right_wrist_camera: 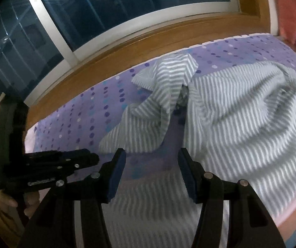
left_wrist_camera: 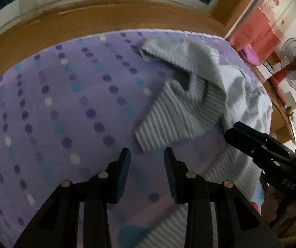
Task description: Fold clothes
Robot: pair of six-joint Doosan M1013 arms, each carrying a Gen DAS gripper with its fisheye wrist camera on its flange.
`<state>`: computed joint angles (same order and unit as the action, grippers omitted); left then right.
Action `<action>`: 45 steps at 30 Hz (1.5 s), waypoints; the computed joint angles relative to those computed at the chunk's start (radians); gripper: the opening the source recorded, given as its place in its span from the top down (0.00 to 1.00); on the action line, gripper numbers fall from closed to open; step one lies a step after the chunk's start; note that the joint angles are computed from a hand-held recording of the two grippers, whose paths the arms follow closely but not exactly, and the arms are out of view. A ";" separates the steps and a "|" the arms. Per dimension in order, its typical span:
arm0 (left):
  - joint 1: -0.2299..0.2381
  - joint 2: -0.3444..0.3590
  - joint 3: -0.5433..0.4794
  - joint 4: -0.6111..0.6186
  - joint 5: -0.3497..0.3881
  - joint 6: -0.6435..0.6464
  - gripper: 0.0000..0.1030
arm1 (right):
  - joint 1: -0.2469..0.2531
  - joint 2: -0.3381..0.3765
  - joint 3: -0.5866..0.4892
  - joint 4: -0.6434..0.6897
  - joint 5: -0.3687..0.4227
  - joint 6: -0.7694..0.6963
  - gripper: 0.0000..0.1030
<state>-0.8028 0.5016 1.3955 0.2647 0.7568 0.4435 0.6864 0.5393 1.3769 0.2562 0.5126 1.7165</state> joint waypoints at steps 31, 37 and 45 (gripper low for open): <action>0.004 -0.206 0.247 0.287 -0.246 -0.257 0.93 | 0.042 0.055 -0.127 0.553 0.067 -0.464 0.96; -0.036 -0.312 0.379 0.460 -0.152 -0.560 0.93 | 0.095 0.093 -0.193 0.658 0.184 -0.611 0.96; -0.072 -0.403 0.522 0.487 -0.064 -0.801 0.93 | 0.152 0.179 -0.312 0.669 0.366 -0.612 0.96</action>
<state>-0.8744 0.0990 1.9180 0.7516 0.6932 -0.3571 0.8385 0.7182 1.0648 0.9256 0.8786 1.1041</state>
